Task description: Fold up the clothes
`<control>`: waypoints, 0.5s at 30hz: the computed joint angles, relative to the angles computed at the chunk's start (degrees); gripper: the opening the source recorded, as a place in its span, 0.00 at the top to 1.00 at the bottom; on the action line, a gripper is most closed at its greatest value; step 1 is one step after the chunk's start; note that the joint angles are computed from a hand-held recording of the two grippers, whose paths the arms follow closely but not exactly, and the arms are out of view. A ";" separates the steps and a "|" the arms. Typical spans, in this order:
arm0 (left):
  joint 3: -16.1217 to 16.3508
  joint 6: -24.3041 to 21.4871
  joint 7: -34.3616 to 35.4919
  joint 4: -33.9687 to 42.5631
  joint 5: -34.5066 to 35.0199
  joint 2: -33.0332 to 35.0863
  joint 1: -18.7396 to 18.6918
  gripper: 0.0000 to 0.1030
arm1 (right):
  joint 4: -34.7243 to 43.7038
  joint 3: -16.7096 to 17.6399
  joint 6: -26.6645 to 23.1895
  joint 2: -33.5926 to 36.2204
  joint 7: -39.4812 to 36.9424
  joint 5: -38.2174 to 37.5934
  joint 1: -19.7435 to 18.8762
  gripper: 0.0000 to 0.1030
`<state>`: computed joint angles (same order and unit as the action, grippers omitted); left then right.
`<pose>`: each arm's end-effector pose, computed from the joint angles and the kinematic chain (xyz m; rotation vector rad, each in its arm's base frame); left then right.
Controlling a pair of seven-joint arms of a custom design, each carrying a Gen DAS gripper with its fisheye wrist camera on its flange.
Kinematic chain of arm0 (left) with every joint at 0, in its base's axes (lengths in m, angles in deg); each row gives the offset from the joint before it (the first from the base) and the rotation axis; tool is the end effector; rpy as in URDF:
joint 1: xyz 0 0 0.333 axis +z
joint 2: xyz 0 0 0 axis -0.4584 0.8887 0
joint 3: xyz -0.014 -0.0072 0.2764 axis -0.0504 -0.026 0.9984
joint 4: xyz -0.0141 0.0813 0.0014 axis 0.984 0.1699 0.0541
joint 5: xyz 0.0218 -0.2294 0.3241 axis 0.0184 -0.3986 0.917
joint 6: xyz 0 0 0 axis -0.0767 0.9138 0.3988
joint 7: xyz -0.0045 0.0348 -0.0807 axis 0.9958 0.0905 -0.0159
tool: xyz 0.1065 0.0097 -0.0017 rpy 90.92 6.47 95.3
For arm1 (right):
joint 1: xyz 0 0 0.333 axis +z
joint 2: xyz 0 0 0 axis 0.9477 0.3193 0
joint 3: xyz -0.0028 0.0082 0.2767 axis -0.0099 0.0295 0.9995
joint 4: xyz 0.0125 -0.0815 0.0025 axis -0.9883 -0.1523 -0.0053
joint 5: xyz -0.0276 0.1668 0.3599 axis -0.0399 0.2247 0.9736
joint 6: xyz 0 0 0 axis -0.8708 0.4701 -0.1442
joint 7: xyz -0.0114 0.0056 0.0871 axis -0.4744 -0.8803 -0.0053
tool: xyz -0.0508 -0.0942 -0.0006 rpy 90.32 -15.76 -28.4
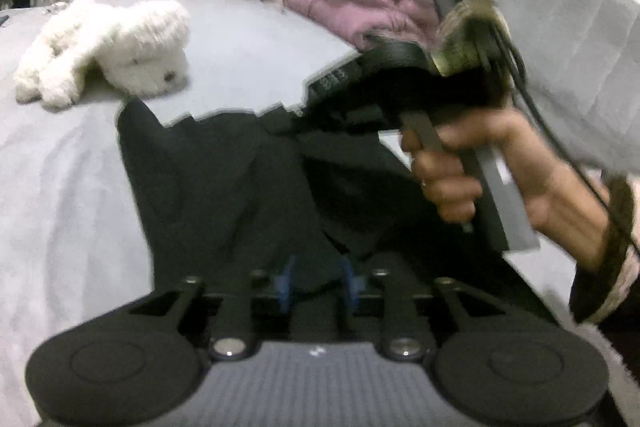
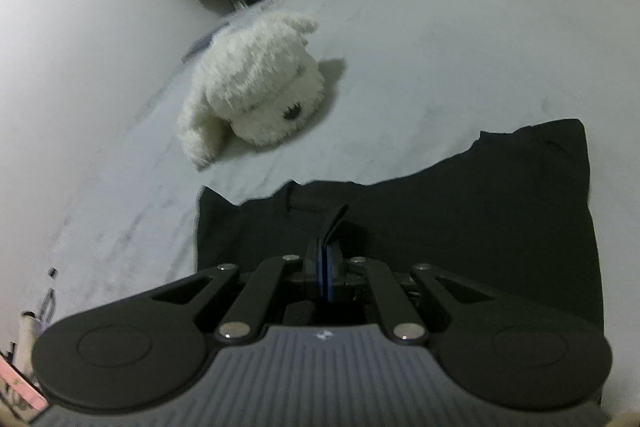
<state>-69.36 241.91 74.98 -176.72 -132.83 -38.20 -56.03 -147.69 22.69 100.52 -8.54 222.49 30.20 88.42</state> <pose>0.3727 -0.1519 0.4850 -1.2703 2.3787 -1.3183 0.4551 0.2786 0.4633 -1.3993 1.7131 -0.2194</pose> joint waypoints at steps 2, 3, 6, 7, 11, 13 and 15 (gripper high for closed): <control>1.06 1.25 0.73 1.49 -0.80 1.22 0.11 0.68 | -0.21 -0.62 0.28 -0.19 -0.74 0.49 0.46 0.96; 1.30 2.09 0.97 2.51 -1.01 2.31 0.37 0.68 | -0.22 -0.67 0.03 -0.27 -1.00 0.50 0.43 0.96; 1.45 5.75 1.81 6.24 -1.68 7.00 1.11 0.69 | -0.27 -0.85 -0.61 -0.50 -1.72 0.47 0.34 0.96; 1.15 7.74 2.06 7.91 -1.78 9.49 1.35 0.70 | -0.43 -1.00 -0.66 -0.57 -1.93 0.62 0.43 0.96; 0.33 16.01 3.19 13.68 -5.06 18.64 0.24 0.73 | -1.39 -2.45 -0.65 -0.79 -3.79 2.72 1.88 0.96; -0.07 19.22 4.04 16.67 -7.20 23.48 -0.25 0.76 | -1.28 -2.72 -1.10 -0.45 -4.75 3.35 2.23 0.96; -1.68 21.99 3.56 18.88 -8.24 27.38 0.83 0.78 | -1.15 -2.93 -1.46 -0.10 -5.67 3.76 2.49 0.95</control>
<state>-71.04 263.90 78.54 -157.83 -141.07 -10.81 -55.20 -148.84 19.76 99.06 -8.64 216.82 33.96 90.91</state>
